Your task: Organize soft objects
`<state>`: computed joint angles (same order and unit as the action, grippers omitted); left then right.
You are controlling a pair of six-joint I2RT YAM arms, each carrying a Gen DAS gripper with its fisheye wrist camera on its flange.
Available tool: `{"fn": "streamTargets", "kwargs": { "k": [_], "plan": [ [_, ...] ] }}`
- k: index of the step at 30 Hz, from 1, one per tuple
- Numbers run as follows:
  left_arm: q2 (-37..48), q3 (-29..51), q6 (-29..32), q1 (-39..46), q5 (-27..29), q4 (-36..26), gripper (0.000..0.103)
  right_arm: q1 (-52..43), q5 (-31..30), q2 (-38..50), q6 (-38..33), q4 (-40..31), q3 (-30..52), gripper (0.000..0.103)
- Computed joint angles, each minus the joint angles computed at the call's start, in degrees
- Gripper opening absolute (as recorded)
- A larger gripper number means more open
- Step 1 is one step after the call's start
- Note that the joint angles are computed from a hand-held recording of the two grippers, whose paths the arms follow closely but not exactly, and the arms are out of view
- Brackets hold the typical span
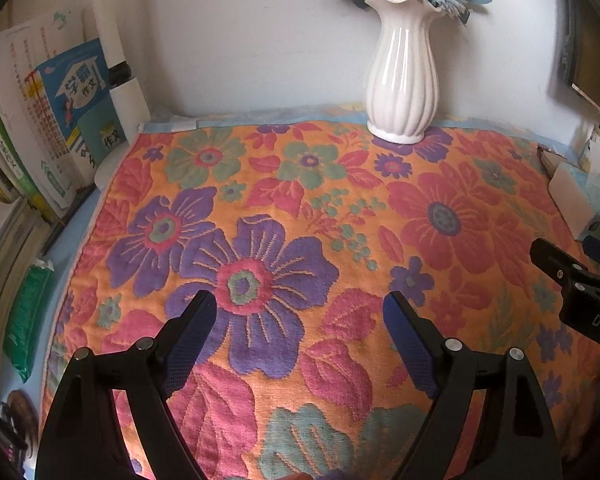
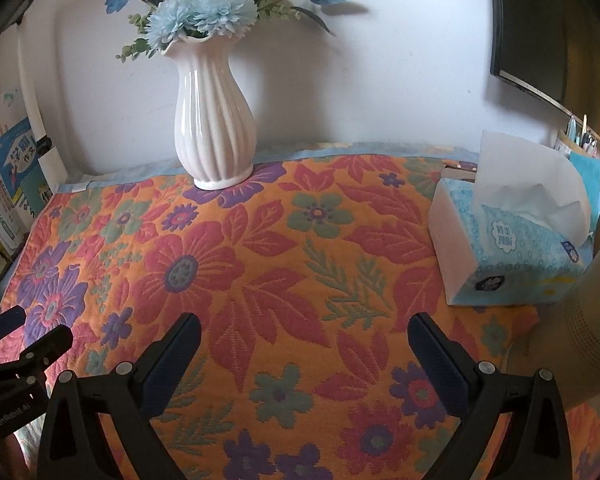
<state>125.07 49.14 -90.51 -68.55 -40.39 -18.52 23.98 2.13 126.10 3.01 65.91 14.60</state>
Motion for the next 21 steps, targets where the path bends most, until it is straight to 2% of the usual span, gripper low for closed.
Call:
{"fn": "streamTargets", "kwargs": {
  "k": [21],
  "plan": [
    [1.9,1.8,1.7,0.3,0.9,-0.8,0.084,-0.4,-0.8,-0.4,0.8,-1.9,0.4,0.103]
  ]
}}
